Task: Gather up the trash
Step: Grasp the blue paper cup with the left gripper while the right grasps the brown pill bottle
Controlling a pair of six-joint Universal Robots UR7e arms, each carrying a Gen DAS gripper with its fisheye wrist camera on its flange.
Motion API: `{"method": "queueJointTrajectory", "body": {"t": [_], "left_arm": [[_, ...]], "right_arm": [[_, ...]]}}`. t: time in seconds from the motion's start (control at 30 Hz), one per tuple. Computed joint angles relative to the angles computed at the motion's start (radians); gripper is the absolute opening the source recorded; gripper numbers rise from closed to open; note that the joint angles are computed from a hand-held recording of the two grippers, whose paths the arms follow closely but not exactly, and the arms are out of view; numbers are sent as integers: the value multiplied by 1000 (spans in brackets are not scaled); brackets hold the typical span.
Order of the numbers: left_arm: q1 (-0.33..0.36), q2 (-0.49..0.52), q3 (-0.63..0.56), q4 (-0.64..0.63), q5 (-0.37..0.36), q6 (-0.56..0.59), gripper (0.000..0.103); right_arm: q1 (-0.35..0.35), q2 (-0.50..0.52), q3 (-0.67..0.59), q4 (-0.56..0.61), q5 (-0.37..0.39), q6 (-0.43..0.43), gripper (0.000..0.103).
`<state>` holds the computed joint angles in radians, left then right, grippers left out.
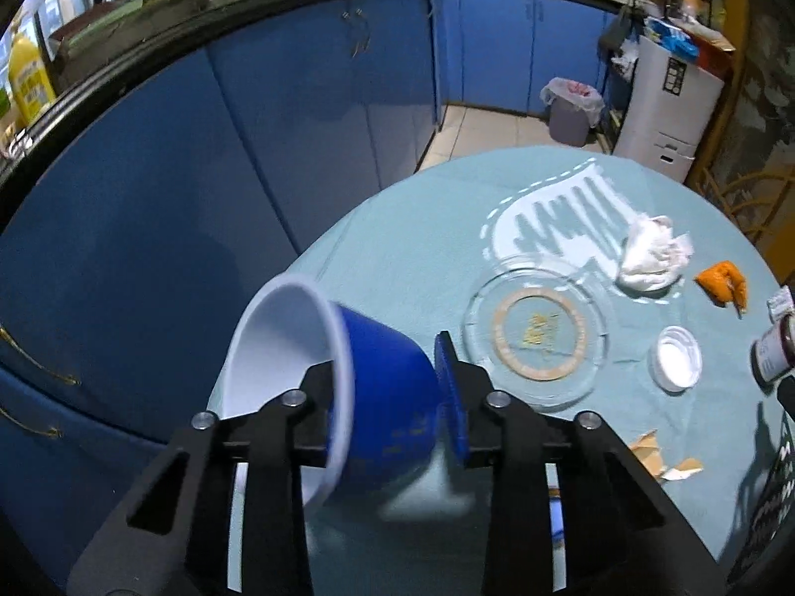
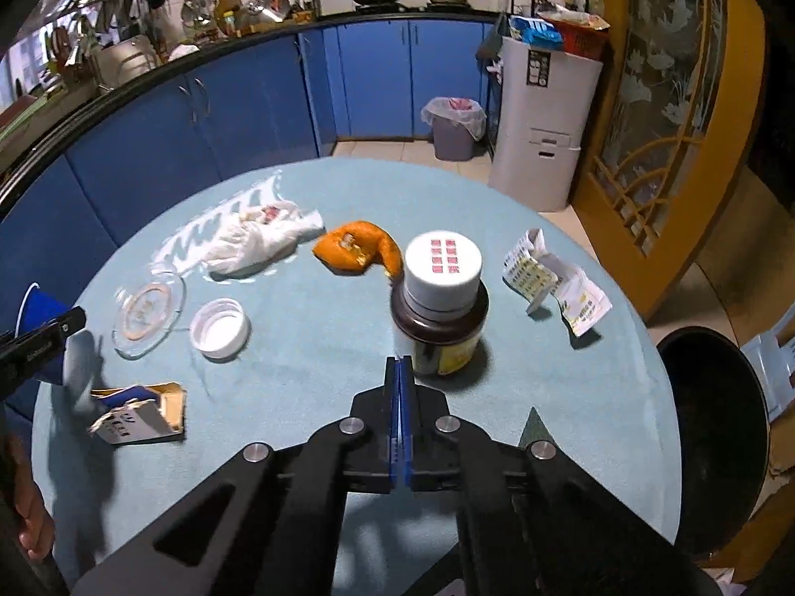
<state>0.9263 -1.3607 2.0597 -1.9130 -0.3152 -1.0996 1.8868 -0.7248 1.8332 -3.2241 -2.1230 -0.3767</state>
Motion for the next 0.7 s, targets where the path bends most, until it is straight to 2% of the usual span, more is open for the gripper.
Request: {"method": "queueJointTrajectory", "body": {"t": [0.1,0.2,0.5,0.6,0.63,0.67,0.7], "left_arm": [[-11,7,0,-38,-5,34,30],[-19,12,-12,14,4,-11,30],[-33,8,-18,36,12,-40,30],[-30,4,-22,36,12,-43,30],[-29,4,-24,39,14,-45,30],[-29,2,-25,39,14,-46,30],[-28,1,-26,36,13,-45,30]], "right_arm": [[2,-16,17,-18,25,-12,1],[-1,-32,27,-13,47,-7,1],[-11,-54,23,5,84,14,3],[-10,-47,26,-59,109,-46,6],[-3,-38,20,-76,95,-65,13],[-2,-36,14,-70,97,-67,48],[-5,-35,4,-46,111,-60,96]]}}
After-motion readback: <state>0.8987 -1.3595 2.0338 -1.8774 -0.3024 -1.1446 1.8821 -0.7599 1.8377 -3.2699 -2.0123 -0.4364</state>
